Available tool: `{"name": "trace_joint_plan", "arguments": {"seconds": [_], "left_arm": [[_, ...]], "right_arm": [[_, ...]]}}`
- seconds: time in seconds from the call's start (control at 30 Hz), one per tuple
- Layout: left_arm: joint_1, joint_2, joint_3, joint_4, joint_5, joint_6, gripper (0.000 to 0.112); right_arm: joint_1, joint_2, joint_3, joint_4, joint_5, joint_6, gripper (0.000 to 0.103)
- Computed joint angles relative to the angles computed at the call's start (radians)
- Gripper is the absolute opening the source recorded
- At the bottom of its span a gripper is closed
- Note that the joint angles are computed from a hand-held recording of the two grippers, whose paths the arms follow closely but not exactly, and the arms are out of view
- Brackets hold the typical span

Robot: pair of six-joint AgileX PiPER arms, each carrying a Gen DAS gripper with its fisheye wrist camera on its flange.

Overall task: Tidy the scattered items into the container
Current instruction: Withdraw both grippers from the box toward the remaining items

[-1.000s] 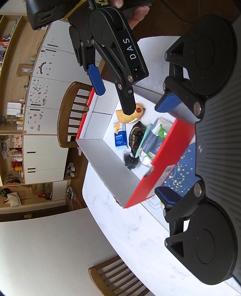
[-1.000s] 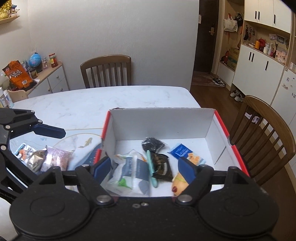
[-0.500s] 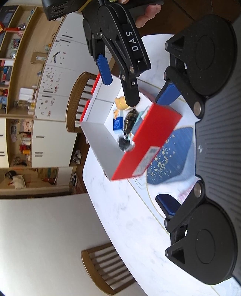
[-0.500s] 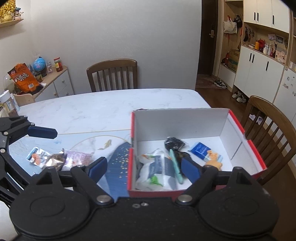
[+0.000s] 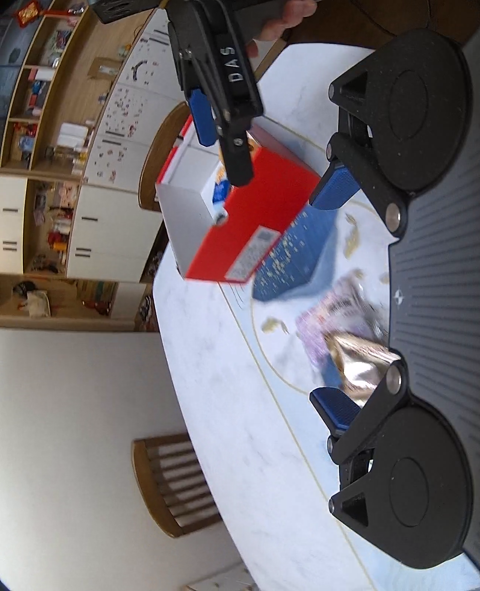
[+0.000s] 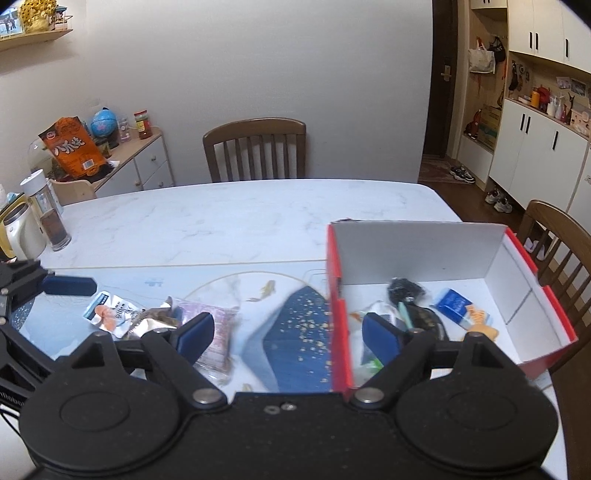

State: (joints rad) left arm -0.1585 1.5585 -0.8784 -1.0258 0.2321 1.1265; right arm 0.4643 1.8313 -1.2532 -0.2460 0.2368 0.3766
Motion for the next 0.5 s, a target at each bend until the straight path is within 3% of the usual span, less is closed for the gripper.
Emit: {"name": "trace_joint_plan", "arguments": {"seconds": [0.5], "left_arm": [[0.141, 0.035, 0.166, -0.609, -0.003, 0.687, 0.103]], "right_arm": [[0.075, 0.161, -0.158, 0.046, 0.066, -0.040, 0.086]]}}
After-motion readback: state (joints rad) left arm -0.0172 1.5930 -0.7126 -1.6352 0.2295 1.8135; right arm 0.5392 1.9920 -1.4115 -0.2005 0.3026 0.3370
